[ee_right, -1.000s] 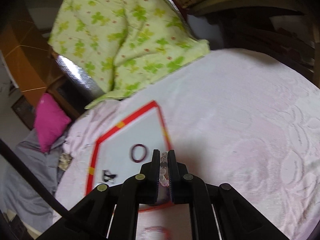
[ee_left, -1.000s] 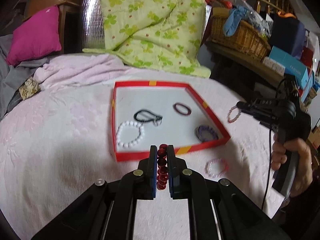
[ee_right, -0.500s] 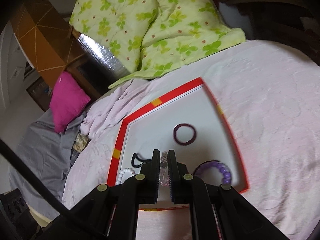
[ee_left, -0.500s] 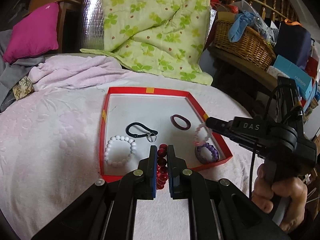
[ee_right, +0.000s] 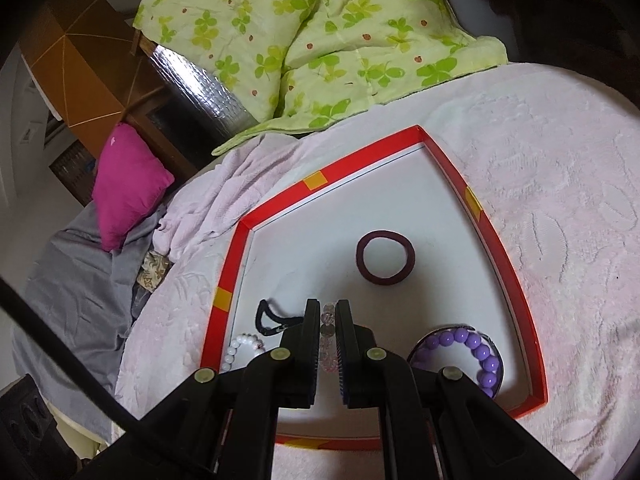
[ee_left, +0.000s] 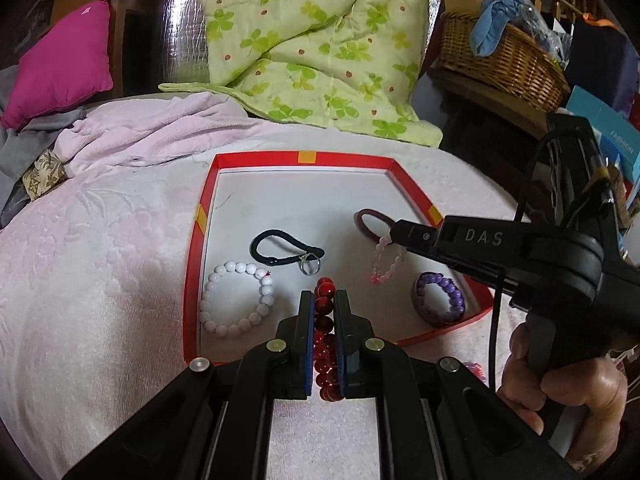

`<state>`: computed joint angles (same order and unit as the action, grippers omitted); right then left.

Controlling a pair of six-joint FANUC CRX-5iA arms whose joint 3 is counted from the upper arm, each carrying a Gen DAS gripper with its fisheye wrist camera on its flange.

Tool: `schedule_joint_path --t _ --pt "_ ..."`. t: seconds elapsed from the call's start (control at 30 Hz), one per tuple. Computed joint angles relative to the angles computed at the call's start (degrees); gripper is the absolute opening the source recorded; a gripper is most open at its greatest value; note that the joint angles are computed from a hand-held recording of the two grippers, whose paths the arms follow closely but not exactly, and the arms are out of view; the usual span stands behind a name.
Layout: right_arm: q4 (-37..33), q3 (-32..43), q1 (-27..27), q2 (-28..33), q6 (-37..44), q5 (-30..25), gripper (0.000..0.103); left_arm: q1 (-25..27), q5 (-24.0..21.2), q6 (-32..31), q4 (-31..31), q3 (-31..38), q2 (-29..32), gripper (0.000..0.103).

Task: Organize jewelry
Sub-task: 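Carry the red bracelet over the tray with the left tool while the right tool carries the pink-and-white one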

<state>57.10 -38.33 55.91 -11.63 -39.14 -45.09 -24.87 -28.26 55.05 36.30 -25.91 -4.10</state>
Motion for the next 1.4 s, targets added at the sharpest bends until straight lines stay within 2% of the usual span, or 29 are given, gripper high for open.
schedule_joint_path --t 0.3,0.83,1.07,1.4 --pt "0.22 -0.34 -1.56 0.51 -0.77 2.04 0.009 -0.72 -0.48 4.62 -5.4 2.25 1.54 0.01" --pt "0.0 -0.22 -1.53 0.72 -1.18 1.97 0.009 -1.05 -1.08 6.63 -8.09 3.1 1.69 0.01" --pt "-0.3 -0.84 -1.66 0.02 -2.78 2.3 0.012 -1.12 -1.19 10.06 -11.81 3.99 1.62 0.01" --pt "-0.42 -0.82 -1.55 -0.08 -2.4 2.0 0.012 -1.33 -1.55 9.95 -12.15 4.17 1.72 0.01"
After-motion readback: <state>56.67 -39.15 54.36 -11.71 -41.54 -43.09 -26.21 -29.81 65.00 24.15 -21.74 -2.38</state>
